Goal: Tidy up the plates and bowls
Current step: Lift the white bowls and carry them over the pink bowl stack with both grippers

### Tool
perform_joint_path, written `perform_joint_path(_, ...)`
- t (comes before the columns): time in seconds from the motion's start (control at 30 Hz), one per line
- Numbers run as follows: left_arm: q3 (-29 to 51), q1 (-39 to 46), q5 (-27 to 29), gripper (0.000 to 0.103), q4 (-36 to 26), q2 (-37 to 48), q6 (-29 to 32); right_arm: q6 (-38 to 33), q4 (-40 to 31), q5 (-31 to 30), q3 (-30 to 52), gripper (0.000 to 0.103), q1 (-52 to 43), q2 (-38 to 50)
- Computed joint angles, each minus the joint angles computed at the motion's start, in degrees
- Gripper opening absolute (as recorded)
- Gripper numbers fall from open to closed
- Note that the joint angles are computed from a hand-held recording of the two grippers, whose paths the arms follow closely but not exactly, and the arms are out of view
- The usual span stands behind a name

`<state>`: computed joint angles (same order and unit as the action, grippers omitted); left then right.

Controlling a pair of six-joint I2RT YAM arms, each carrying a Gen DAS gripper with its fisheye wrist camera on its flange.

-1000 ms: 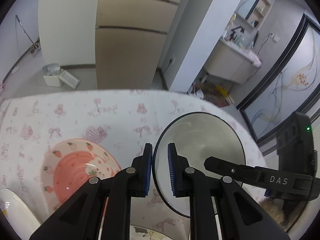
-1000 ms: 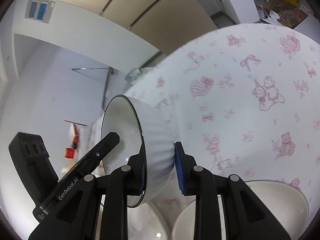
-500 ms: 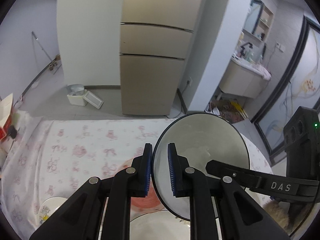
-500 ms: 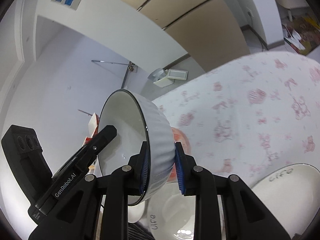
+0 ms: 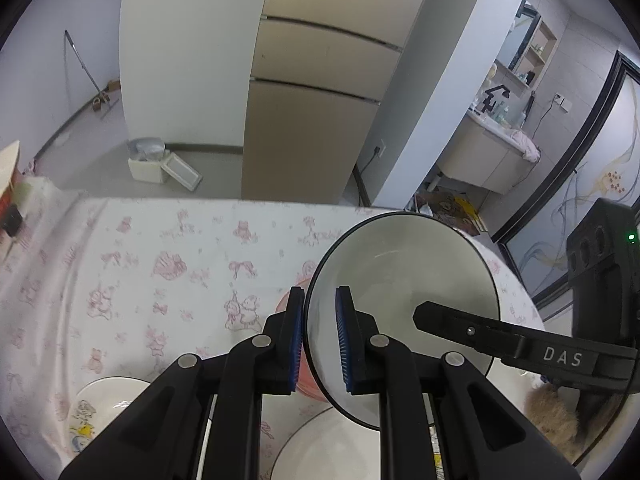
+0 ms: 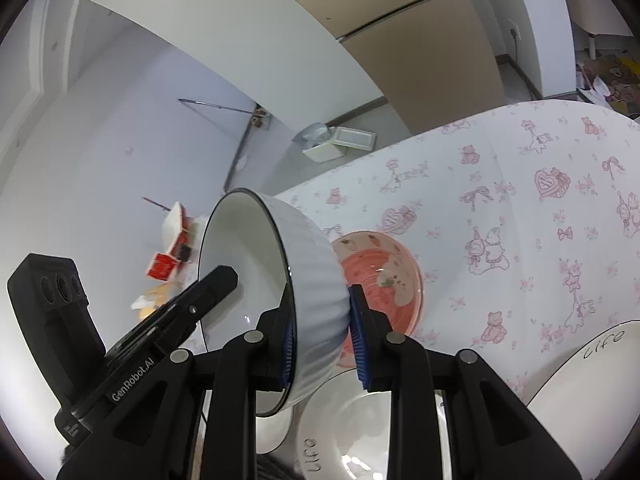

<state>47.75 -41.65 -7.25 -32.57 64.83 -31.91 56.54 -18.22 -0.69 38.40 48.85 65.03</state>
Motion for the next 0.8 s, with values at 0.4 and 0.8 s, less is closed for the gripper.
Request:
perform_joint_path(0.4,-2.5,4.1,3.5,0.017,4.9,5.8,3.2,-2.1,0.2,6.0,2.8,0.024,2.1,10.0)
perform_joint_path(0.8,-2.6,6.4,4.5,0.017,5.0,9.7,5.0,-2.4,-2.6,9.5,7.1,0.024,4.8,18.2)
